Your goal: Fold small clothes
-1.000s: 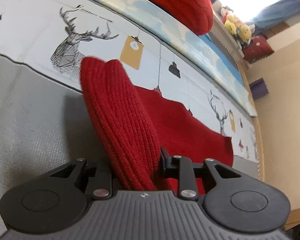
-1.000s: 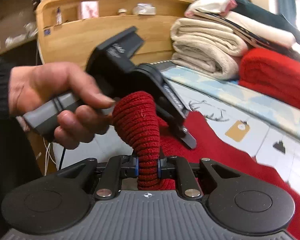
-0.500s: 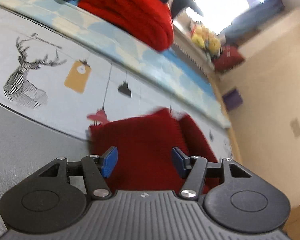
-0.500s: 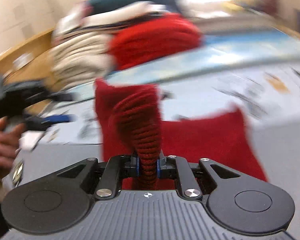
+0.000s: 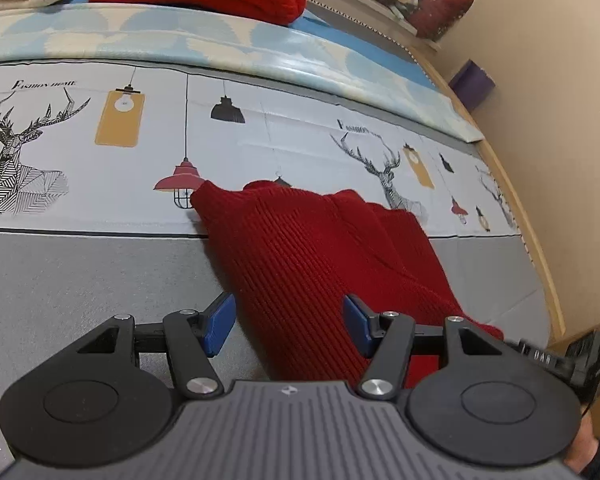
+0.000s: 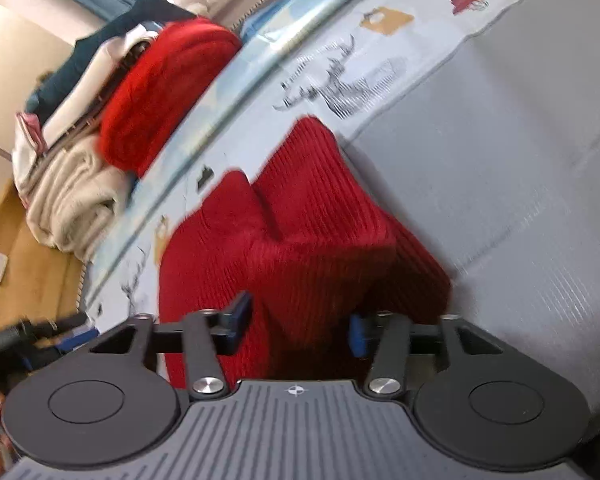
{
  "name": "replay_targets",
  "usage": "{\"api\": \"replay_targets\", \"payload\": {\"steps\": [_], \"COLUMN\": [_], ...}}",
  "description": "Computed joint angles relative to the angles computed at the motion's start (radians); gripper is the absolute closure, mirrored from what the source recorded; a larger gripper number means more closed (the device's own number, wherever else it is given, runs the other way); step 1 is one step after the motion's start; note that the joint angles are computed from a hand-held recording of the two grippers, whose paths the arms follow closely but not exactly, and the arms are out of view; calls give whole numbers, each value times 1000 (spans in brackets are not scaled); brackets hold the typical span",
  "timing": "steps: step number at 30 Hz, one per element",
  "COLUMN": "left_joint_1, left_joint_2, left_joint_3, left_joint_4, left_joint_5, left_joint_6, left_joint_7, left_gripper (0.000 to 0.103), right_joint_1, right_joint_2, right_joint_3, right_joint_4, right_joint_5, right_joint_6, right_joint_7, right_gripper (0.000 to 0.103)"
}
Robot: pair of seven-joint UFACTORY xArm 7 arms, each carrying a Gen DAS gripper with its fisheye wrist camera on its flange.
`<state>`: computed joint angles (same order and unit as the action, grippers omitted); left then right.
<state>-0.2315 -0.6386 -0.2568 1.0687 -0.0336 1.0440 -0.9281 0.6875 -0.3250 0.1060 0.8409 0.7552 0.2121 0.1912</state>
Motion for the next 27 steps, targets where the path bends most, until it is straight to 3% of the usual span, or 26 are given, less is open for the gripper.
{"api": "replay_targets", "payload": {"steps": [10, 11, 14, 15, 19, 21, 23, 24, 25, 27], "left_joint_1": [8, 7, 7, 7, 4, 0, -3, -4, -4, -4], "left_joint_2": [-16, -15, -10, -7, 6, 14, 22, 26, 29, 32], "left_joint_3": [10, 10, 8, 6, 2, 0, -2, -2, -2, -2], "left_joint_4": [-1, 0, 3, 5, 11, 13, 17, 18, 20, 22], "left_joint_5": [1, 1, 1, 2, 3, 3, 4, 5, 7, 9], "left_joint_6": [35, 36, 40, 42, 40, 43, 49, 54, 60, 68], "left_joint_7": [7, 10, 16, 16, 18, 22, 24, 25, 26, 23], "left_gripper": [39, 39, 39, 39, 39, 39, 39, 39, 39, 39], "right_joint_1": [-73, -77, -85, -82, 30, -18, -176, -206, -194, -187], "right_joint_2": [51, 53, 34, 19, -41, -64, -70, -56, -35, -34], "right_joint_3": [31, 34, 53, 60, 0, 34, 138, 143, 112, 82], "right_joint_4": [62, 64, 48, 35, -20, -46, -36, -11, 15, 28], "right_joint_5": [-98, -107, -165, -184, -149, -181, -303, -360, -378, -356], "right_joint_6": [60, 60, 28, 1, -149, -162, -45, 53, 149, 216], "right_joint_7": [14, 13, -8, -17, -86, 6, 150, 200, 218, 212], "right_gripper": [41, 44, 73, 77, 81, 81, 80, 79, 77, 67]}}
